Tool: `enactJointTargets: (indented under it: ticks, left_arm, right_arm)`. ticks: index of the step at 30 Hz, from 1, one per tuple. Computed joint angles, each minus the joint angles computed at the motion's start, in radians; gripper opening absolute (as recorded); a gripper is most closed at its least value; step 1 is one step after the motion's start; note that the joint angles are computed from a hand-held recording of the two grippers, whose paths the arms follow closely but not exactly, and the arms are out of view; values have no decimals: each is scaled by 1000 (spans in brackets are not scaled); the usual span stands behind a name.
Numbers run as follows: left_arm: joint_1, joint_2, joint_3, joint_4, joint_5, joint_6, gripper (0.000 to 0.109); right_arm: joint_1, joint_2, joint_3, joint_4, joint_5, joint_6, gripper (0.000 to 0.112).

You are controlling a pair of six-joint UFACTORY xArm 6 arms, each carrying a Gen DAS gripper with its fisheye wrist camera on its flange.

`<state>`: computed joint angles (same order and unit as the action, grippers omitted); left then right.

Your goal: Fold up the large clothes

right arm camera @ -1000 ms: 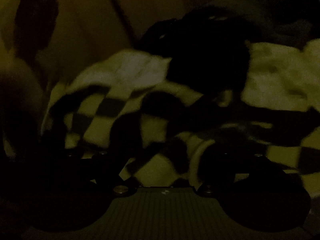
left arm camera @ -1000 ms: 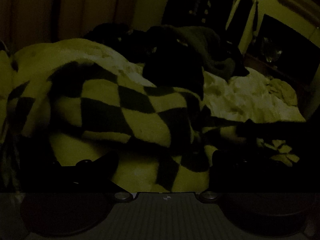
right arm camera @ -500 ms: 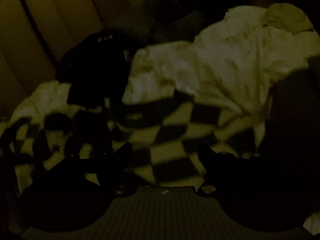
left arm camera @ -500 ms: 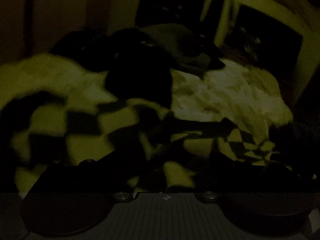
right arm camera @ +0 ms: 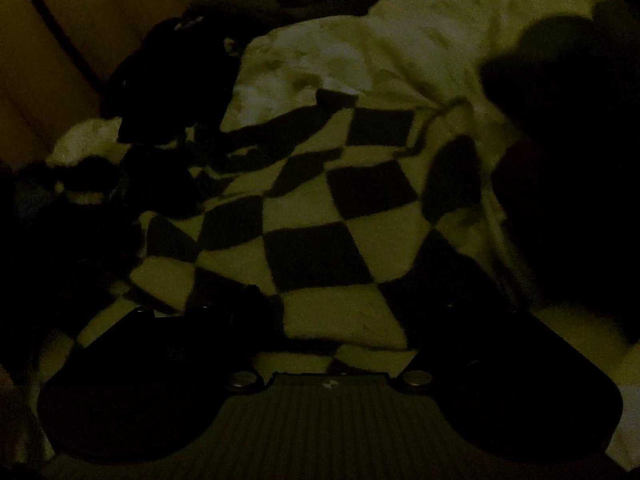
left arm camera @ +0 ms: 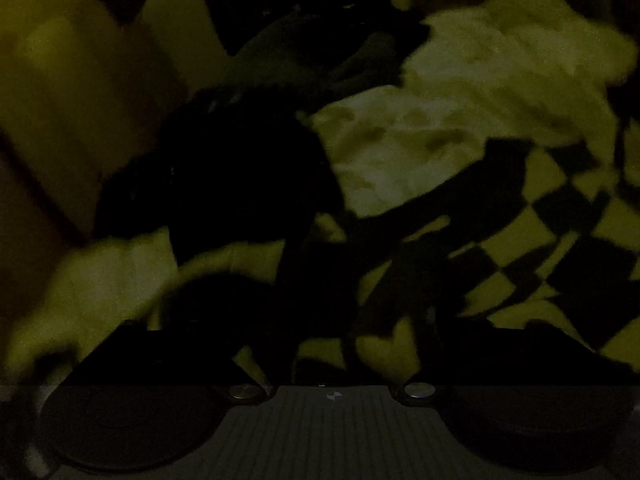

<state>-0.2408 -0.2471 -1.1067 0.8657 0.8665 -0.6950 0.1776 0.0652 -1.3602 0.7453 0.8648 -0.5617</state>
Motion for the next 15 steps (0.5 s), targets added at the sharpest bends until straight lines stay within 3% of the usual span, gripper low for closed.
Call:
enactJointTargets:
  ticks: [2,3,4,7,11,14,15]
  left_arm:
    - [28,-62,44,-53,-17,-42,103]
    - [35,-97,69,-43,-15,-81,90]
    - [40,-132,94,-25,-13,-124,87]
    - [60,-260,173,-17,-9,-235,83]
    - [75,-384,248,-100,22,-228,80]
    - [69,-435,285,-122,48,-204,85]
    - [70,-443,292,-127,48,-205,95]
  right_arm:
    - [-6,8,-8,17,11,2,79]
    - [-5,9,-10,17,12,3,79]
    - [-4,10,-10,16,12,2,80]
    - [-1,4,-4,18,7,-6,81]
    - [-1,6,-4,16,4,-9,82]
    - [3,4,0,11,-5,-6,82]
    - [4,3,2,11,-7,-5,82]
